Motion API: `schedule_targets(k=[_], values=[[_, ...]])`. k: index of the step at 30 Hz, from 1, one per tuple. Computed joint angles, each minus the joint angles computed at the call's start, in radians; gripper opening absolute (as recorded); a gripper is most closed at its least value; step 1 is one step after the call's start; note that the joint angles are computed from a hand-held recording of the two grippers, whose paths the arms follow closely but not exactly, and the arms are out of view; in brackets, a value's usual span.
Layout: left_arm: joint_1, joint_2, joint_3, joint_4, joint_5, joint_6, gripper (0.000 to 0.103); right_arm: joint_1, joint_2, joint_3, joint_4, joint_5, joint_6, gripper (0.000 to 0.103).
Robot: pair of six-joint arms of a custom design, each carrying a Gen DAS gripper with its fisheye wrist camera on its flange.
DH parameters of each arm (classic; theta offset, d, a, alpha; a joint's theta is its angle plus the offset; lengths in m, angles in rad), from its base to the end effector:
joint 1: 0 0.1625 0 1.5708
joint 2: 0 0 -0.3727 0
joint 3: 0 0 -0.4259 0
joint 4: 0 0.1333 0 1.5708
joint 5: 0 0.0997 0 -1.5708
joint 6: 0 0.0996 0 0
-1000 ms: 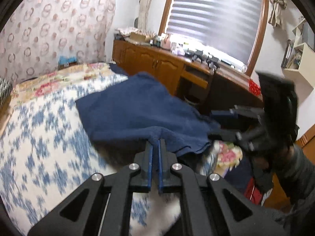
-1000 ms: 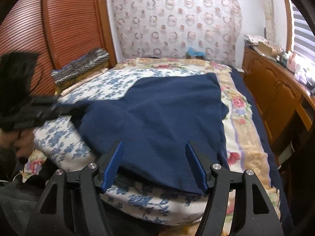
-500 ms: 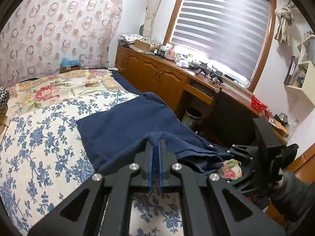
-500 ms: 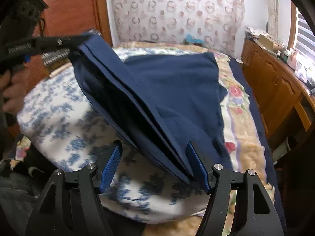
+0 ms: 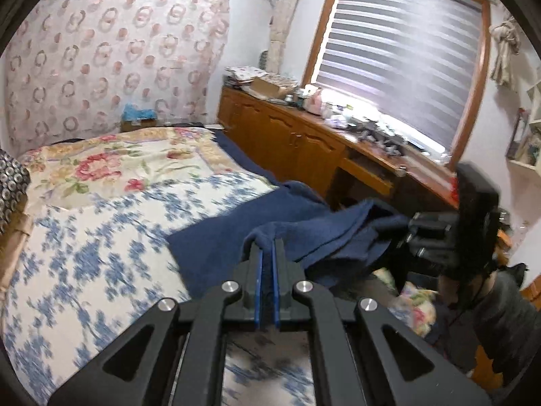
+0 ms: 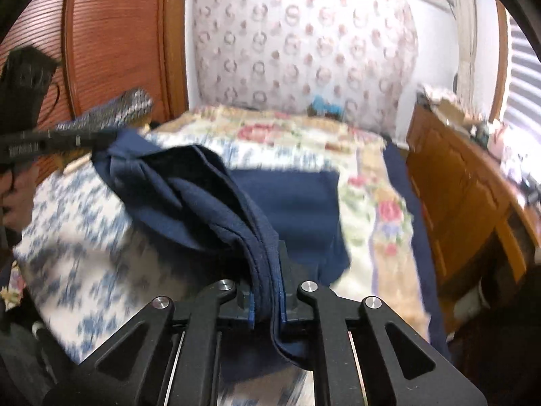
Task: Fold small clothes
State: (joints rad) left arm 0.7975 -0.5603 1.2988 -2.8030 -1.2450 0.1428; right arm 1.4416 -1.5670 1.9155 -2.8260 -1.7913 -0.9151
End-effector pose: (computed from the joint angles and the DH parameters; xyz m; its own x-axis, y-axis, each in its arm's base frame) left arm -0.4149 -0.6615 0.0380 -0.6884 0.6373 -0.3464 0.7204 0.5450 -0.4290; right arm 0.0411 -0.5496 0.4084 -0.6394 -0.3037 0.7064 -0.7010 0.6077 -0.3733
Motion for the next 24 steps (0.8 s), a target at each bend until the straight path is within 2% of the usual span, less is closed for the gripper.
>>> schedule_targets(k=[6,11,13,15,17,19,21,23,24], values=[[0.038,0.088,-0.153,0.071,0.051,0.008,0.001,0.020,0.183,-0.187,0.002,-0.010,-0.063,0.006],[0.059,0.143,-0.251,0.136,0.084,0.017,0.007,0.011,0.284,-0.302,0.044,-0.001,-0.064,0.006],[0.066,0.156,-0.274,0.153,0.088,0.026,0.013,0.007,0.313,-0.343,0.071,0.002,-0.051,0.006],[0.067,0.164,-0.285,0.151,0.112,0.034,0.033,0.008,0.339,-0.374,0.085,-0.012,-0.048,0.006],[0.072,0.166,-0.291,0.155,0.113,0.043,0.036,0.008,0.364,-0.409,0.104,-0.021,-0.033,0.007],[0.076,0.171,-0.297,0.171,0.110,0.046,0.042,0.007,0.389,-0.448,0.124,-0.033,-0.015,0.023],[0.078,0.181,-0.308,0.197,0.108,0.048,0.043,0.011,0.415,-0.486,0.125,-0.050,0.008,0.037],[0.082,0.197,-0.327,0.231,0.107,0.042,0.043,0.008,0.425,-0.522,0.156,-0.035,0.044,0.041],[0.085,0.210,-0.342,0.255,0.105,0.038,0.043,0.011,0.430,-0.532,0.152,-0.044,0.049,0.046]])
